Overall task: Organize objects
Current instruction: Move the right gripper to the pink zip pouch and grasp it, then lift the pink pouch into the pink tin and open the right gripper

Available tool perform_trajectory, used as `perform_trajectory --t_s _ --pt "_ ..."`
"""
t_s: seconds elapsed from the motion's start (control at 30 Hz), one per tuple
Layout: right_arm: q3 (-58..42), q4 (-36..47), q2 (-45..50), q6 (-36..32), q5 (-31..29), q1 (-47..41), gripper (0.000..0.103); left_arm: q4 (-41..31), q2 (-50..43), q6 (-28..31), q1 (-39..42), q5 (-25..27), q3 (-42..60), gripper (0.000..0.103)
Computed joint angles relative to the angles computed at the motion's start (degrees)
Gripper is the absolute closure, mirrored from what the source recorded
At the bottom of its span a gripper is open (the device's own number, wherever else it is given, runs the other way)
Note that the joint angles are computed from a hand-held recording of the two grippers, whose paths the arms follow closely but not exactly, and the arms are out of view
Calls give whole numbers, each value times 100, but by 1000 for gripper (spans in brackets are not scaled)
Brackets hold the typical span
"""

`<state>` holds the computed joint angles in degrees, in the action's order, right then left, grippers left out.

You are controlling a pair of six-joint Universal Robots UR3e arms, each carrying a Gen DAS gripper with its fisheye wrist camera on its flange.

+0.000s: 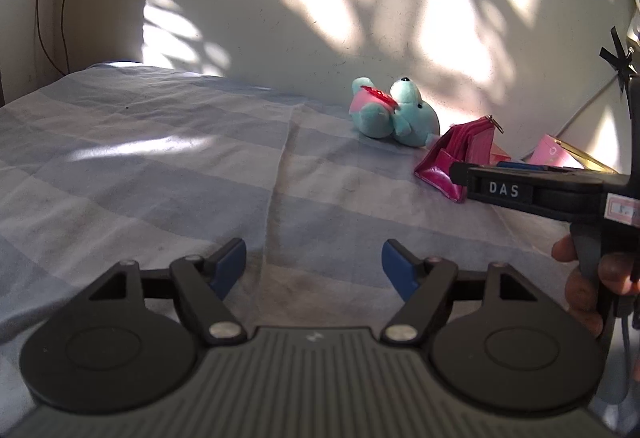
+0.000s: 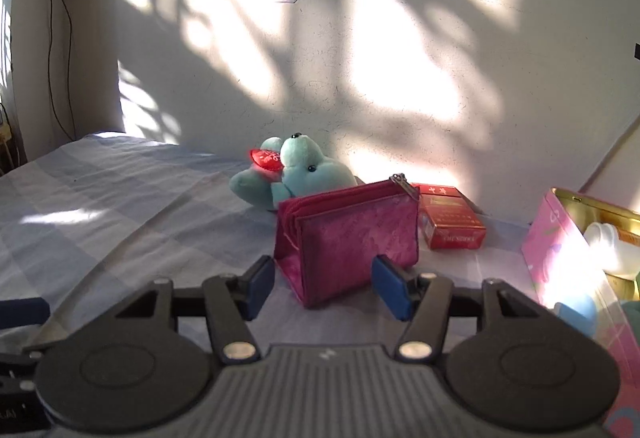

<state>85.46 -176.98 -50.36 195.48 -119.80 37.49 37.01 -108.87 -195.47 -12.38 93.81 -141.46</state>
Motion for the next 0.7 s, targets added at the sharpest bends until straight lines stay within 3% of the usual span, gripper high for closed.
perform_trajectory --t_s 0.07,0.1,0.2,0.4,0.7 --pt "-361 219 271 -30 -118 17 60 -66 -9 42 -34 21 54 23" --pt "-504 334 374 -19 -209 37 72 -92 -10 60 -51 34 72 22" --pt "-687 598 479 121 -443 71 91 -77 9 73 -25 -17 39 22" --pt "706 -18 -370 407 -194 24 95 33 12 57 85 -169 -41 21" --pt "4862 -1682 -3276 -102 369 762 95 665 8 -45 563 -953 -462 22"
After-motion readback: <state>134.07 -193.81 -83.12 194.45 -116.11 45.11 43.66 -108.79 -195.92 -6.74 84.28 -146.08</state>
